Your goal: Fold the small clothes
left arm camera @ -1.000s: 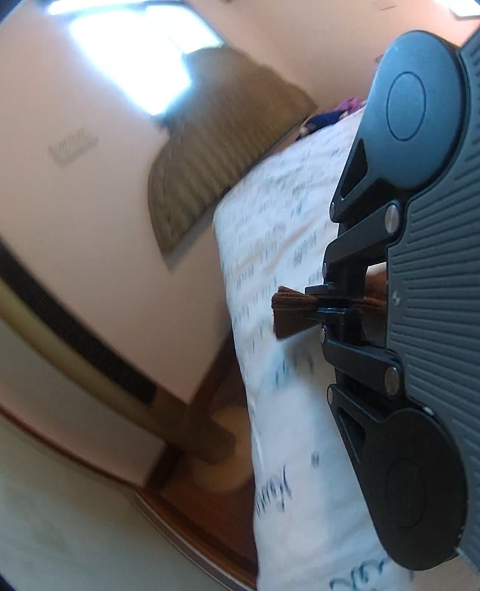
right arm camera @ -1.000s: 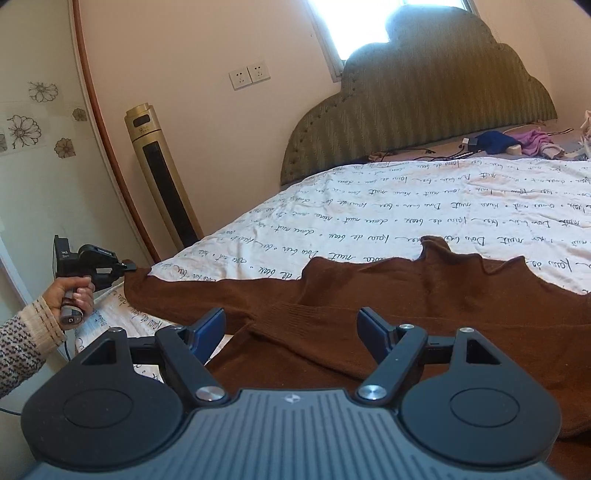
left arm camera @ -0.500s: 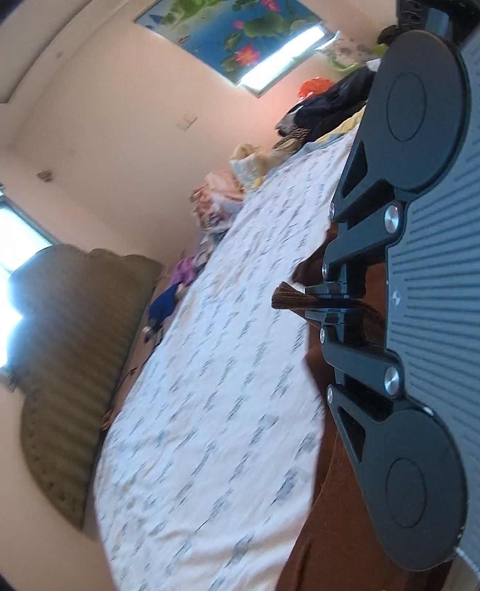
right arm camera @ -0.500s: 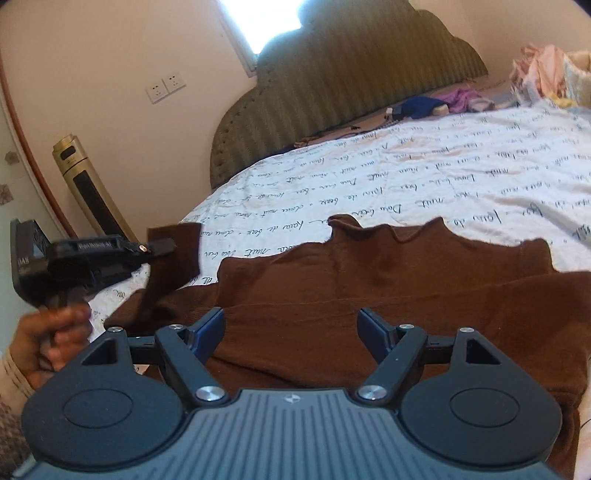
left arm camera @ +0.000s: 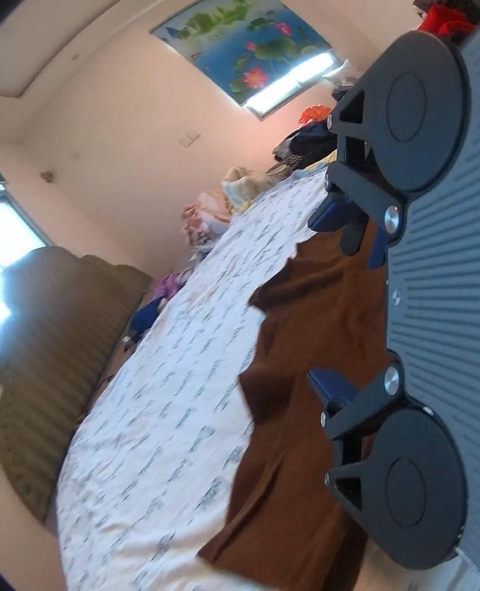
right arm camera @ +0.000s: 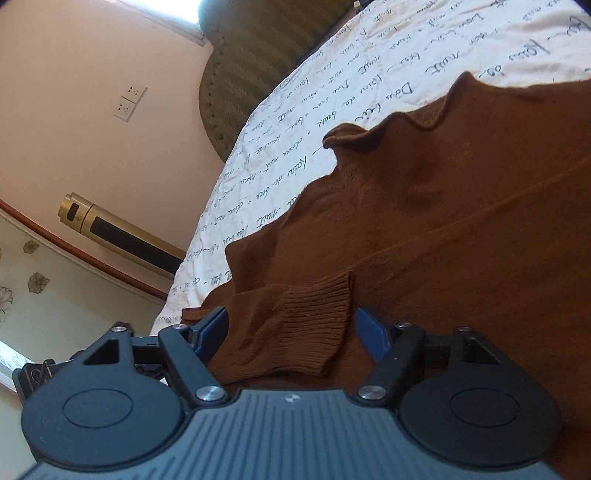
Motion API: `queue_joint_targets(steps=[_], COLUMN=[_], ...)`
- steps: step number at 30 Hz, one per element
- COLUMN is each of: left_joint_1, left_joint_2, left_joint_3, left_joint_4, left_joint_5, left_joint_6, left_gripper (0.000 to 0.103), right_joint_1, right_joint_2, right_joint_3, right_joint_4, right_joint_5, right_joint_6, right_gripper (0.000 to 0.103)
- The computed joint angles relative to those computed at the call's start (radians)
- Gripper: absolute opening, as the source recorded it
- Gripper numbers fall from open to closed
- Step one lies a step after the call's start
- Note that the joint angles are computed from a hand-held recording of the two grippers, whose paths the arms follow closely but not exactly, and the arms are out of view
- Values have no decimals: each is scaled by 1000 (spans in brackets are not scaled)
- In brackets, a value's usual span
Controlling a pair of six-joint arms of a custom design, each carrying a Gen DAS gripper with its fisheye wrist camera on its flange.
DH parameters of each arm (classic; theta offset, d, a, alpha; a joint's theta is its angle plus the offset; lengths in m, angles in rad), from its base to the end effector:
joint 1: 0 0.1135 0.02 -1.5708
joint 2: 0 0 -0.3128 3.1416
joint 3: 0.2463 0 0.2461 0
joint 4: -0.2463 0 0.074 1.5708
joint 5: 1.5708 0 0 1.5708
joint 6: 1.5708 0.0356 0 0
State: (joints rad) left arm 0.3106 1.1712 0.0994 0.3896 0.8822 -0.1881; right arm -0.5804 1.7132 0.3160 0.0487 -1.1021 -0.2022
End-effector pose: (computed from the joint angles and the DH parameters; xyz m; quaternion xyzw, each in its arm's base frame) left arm 0.1419 0.0167 0.1599 -0.0237 0.8365 -0.3610 0.4115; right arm 0.1718 -0.0747 0.1105 0.1021 0.8425 0.4450 0.2858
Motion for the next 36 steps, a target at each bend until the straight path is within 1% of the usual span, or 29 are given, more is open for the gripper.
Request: queue_joint_targets(steps=[1,2,3,4,5,6,7,8,9,10,11,12,13,14,15,16,17,18,20,22,24,26,27,28,30,32,34,35,36], left_joint_1=[109,208,310,379,425,452,469,482,469,452,442,424,403,366,348,341,332,336,359,360,343,298,259,208,94,-32,-98,-113,-111], left_joint_2=[-23,-16,14,62,116,173,216,252,295,334,369,421,462,502,531,539,532,533,492,420,352,267,232,209,202,204,258,286,319], left_joint_3=[50,98,140,172,220,261,302,316,350,379,389,414,433,437,439,427,417,423,420,417,419,405,393,377,357,301,267,249,236], left_joint_4=[-142,-248,-315,-342,-397,-445,-474,-472,-503,-520,-517,-543,-564,-546,-535,-505,-485,-493,-518,-549,-600,-620,-608,-573,-518,-386,-280,-228,-187], left_joint_5=[27,40,55,51,41,33,16,7,-16,-39,-46,-33,-29,-52,-55,-44,-57,-53,-37,-32,-9,0,-1,-8,-49,-164,-221,-235,-228], left_joint_6=[86,171,254,303,356,408,419,433,460,456,438,448,457,409,385,382,366,355,367,378,380,364,340,293,248,156,104,74,52], left_gripper=[80,79,79,80,80,80,80,80,79,78,73,68,40,4,6,6,6,5,5,5,5,5,5,6,9,23,29,36,41], right_joint_1=[14,32,50,61,68,75,78,76,78,85,91,99,110,120,132,140,145,149,138,102,40,-51,-111,-166,-280,-372,-438,-460,-488], right_joint_2=[-7,-30,-56,-56,-51,-54,-58,-56,-46,-44,-40,-32,-23,-27,-33,-44,-62,-84,-155,-230,-286,-315,-315,-310,-270,-193,-123,-96,-50], right_joint_3=[-5,-21,-36,-37,-33,-36,-39,-39,-38,-41,-45,-49,-51,-57,-62,-62,-62,-59,-46,-18,23,76,109,143,203,252,260,253,243], right_joint_4=[15,49,79,87,85,91,92,84,85,95,108,122,137,154,170,170,163,149,82,-19,-154,-321,-418,-506,-646,-730,-697,-658,-610], right_joint_5=[3,29,65,78,88,106,116,112,112,121,125,124,128,140,147,151,155,150,129,96,59,20,-1,-13,-19,0,55,84,118], right_joint_6=[24,54,90,110,117,126,126,110,106,113,116,118,124,131,140,141,139,137,103,55,-37,-173,-259,-344,-504,-623,-654,-658,-661], right_gripper=[75,69,65,57,48,45,41,35,31,26,19,17,14,10,9,8,7,7,6,6,6,6,6,6,6,6,6,6,6])
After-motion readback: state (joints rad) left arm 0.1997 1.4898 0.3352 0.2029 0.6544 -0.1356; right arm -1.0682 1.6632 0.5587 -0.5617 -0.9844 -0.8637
